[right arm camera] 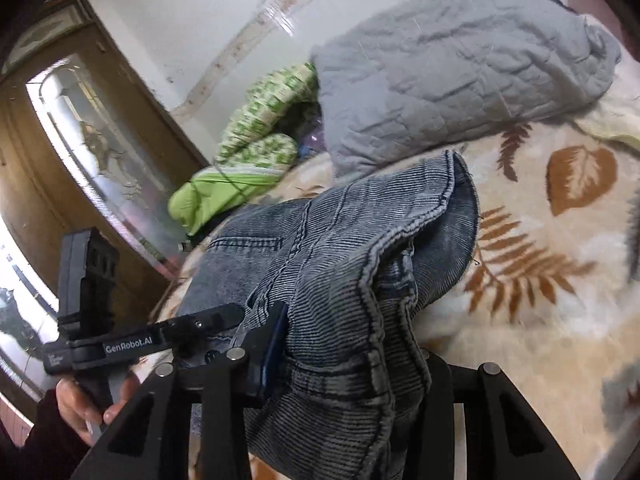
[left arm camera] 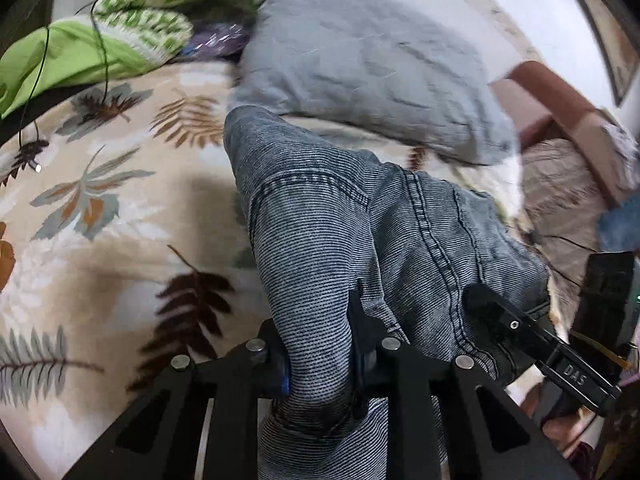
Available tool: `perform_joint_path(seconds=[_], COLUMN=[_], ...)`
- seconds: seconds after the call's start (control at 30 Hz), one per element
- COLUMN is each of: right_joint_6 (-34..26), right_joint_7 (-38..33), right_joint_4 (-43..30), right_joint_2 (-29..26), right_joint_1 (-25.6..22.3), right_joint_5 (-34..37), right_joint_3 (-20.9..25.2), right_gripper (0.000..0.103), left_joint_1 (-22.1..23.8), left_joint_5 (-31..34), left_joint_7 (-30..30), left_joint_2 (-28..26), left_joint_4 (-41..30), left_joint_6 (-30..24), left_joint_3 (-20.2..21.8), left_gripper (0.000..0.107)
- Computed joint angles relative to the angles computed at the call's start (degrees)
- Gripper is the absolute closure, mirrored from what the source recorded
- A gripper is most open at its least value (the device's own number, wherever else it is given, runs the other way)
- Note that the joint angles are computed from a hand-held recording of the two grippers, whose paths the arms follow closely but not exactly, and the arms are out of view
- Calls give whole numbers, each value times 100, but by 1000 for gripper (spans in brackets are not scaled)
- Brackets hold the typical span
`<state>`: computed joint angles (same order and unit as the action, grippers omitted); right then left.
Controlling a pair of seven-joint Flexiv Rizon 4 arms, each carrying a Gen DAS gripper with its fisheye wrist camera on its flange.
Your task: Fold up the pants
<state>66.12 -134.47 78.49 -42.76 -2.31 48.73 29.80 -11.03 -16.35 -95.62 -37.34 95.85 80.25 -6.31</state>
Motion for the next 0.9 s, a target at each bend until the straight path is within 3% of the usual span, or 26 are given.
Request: perform_joint_path(seconds=[0.07, 0.1, 0.13, 0.17, 0.3, 0.47, 0.53, 0.6, 0.77, 0.9], right_joint_6=[-4, -73, -39, 28, -347, 93, 838, 1547, 4033, 5436], right_joint_7=[491, 821, 1227, 1475, 1916, 2630, 2787, 2680, 1546, 1594], right_joint_4=[-304, -446, -564, -615, -818, -189, 354, 842, 1893, 2701], right_joint_2=[-268, -413, -574, -676, -873, -467, -151, 128, 492, 536], right_joint_1=[411, 624, 893, 1011, 803, 955, 1184, 1183, 404, -170], right_joint_5=[-385, -667, -1002, -1177, -1474, -2008, -2279, -2361, -2371, -2852], right_joint_3=[-359, -566, -846, -972, -766, -987, -1240, -1195, 174, 1097], right_gripper=[60, 55, 49, 36, 31, 28, 28, 28, 27, 24], left_joint_1=[-362, -539, -613, -610, -940, -1246, -1529, -1858, -2676, -3542], left_joint_5=[202, 359, 493, 572, 1091, 1695, 2069, 2473, 3611, 4956], left_joint_7=[-374, -609, -774, -871, -1409, -2049, -2430, -2902, -4102, -5201], left_joint_2=[-315, -474, -580, -628, -631, -193, 12, 289, 848, 1166], left_joint_4=[-435, -649, -744, -765, -804, -477, -379, -190, -28, -213], left_joint_6=[-379, -571, -612, -563, -553, -662, -745, -795, -1046, -1527], left_joint_3=[595, 899, 1049, 1062, 1601, 1958, 2253, 2575, 3316, 3982], left_gripper=[81, 74, 61, 58, 31, 31, 29, 27, 26, 25])
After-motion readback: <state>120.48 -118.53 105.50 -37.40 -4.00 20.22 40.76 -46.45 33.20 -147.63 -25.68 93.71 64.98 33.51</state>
